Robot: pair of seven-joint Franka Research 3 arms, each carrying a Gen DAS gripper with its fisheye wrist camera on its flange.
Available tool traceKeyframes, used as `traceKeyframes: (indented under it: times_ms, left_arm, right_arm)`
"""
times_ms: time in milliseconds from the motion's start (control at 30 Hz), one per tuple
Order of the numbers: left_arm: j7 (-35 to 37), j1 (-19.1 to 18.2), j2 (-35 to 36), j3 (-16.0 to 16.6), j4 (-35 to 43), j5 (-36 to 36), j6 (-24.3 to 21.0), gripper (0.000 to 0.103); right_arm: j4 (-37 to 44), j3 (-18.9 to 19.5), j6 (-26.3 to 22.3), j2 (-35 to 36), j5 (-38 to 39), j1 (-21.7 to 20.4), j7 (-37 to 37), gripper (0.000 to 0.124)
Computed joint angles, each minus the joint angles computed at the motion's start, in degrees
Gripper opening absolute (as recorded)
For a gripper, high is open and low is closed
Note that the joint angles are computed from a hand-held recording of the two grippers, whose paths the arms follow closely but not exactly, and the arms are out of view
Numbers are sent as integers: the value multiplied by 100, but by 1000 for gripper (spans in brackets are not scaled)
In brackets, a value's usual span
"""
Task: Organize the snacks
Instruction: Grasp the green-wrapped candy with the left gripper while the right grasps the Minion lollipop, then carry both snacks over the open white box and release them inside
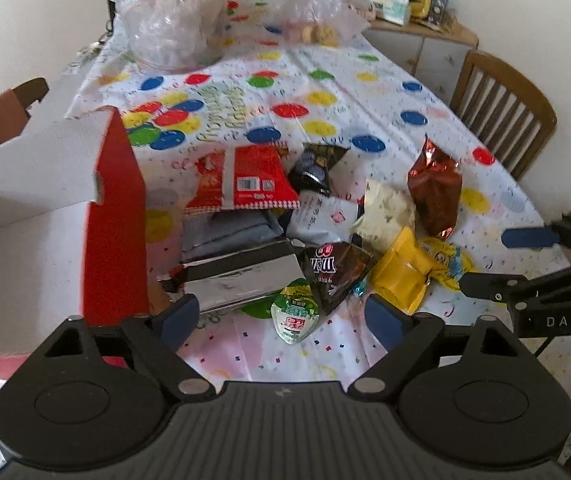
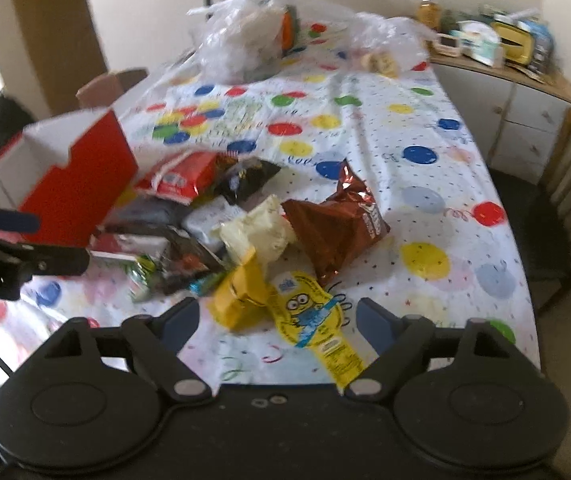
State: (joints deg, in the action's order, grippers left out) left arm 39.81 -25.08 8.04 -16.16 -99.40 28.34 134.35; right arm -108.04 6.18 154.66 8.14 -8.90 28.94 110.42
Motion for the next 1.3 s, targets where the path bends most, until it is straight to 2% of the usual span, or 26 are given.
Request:
traceKeyframes:
  times_ms: [133, 233, 267, 333, 467, 567, 633, 700, 800, 867, 967, 1300]
  left_arm:
    - [98, -6, 267, 17, 189, -117, -94, 81]
    - [129, -28, 413, 48, 292, -142, -147, 81]
    - [139, -17, 455, 56, 317, -209, -152, 78]
    - [210, 20, 503, 60, 331, -362, -116, 65]
    - [427, 65, 605, 53, 372, -596, -82, 58]
    - [669, 97, 663, 38, 377, -751, 29, 53]
    - [728, 83, 754, 54, 478, -792, -28, 45]
    - [784, 96, 788, 62, 495, -872, 1, 41]
    - [843, 108, 813, 69, 496, -960, 19, 35]
    - [833, 114, 789, 74, 439, -1003, 89, 35]
    - [839, 106, 767, 85, 392, -980, 147, 35]
    - [625, 127, 563, 78, 148, -1032, 257, 34]
  right_arm:
    - [178, 64, -61, 274, 339, -113, -776, 78]
    - [370, 8, -278, 487, 413, -91, -1024, 77]
    - [424, 7, -327, 548, 487, -103, -1120, 77]
    - [530, 1, -420, 657, 608, -117, -1308, 77]
    - [653, 9, -511, 789, 851, -148, -1650, 73]
    - [695, -18, -563, 834, 933, -131, -1782, 72]
    - [729, -34, -595, 868, 972, -131, -1850, 72]
    - [732, -57, -575, 876, 948, -105, -1876, 72]
    - [739, -92, -548, 882, 909, -67, -1846, 66]
    - [724, -97, -516, 874, 911, -64, -1838, 57]
    - [688, -111, -494, 841, 901, -54, -1779, 51]
    - [391, -172, -506, 548, 617, 42, -1157, 51]
